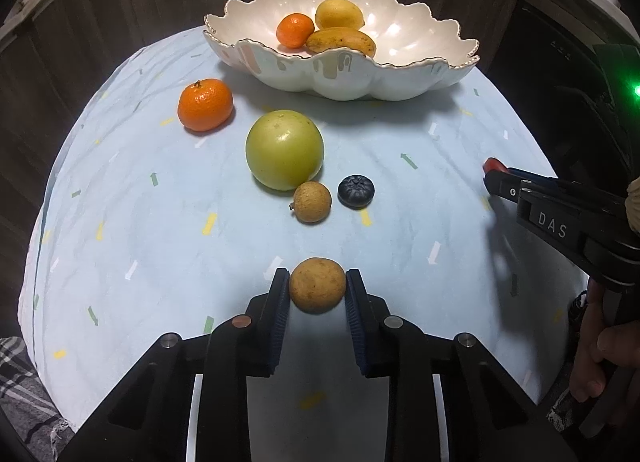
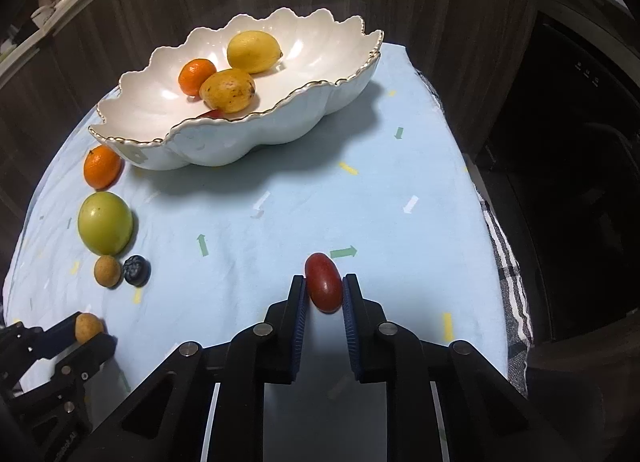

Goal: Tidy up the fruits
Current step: 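Grasp the small brown fruit with the left tool while the right tool grasps a red tomato, then carry the brown fruit and red tomato over the white bowl with both tools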

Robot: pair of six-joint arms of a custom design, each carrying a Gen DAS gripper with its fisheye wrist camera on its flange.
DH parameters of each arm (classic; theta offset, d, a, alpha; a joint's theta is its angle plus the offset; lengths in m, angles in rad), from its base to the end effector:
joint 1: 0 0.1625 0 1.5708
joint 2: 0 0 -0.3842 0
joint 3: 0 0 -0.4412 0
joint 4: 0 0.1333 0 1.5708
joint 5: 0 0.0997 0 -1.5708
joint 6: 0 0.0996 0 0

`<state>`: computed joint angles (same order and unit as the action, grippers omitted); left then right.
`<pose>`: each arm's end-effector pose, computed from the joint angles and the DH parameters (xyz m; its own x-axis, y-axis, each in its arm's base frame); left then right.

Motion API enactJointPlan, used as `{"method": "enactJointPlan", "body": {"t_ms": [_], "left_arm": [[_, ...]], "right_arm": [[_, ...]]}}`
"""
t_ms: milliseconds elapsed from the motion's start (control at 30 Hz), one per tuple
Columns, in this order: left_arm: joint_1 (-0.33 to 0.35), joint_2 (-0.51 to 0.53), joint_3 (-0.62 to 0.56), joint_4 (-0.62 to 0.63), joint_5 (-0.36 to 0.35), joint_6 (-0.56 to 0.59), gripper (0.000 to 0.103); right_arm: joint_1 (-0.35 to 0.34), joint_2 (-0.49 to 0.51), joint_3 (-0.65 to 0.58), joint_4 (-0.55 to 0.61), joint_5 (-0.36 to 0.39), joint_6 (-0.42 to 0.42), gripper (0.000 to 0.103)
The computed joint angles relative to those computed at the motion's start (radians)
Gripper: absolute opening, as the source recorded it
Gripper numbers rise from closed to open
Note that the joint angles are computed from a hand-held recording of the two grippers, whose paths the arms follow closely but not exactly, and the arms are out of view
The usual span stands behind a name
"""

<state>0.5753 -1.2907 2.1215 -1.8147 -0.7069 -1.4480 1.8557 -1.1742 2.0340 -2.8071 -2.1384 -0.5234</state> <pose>-0.2646 -0.4207 0.0968 -0.6934 -0.3548 -0.6272 0.0855 0.8237 -0.5605 0.2339 -0.5149 0.1411 -0.6183 -0.4870 0.6168 -0.6586 0.7494 -0.0686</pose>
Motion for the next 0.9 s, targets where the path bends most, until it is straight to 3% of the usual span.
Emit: {"method": "enactJointPlan", "body": {"t_ms": [900], "left_arm": [[-0.029, -0.042, -0.008, 0.074, 0.04, -0.049, 0.027]], "right_arm": [[0.044, -0.058, 0.026, 0.021, 0.021, 0.03, 0.019]]}}
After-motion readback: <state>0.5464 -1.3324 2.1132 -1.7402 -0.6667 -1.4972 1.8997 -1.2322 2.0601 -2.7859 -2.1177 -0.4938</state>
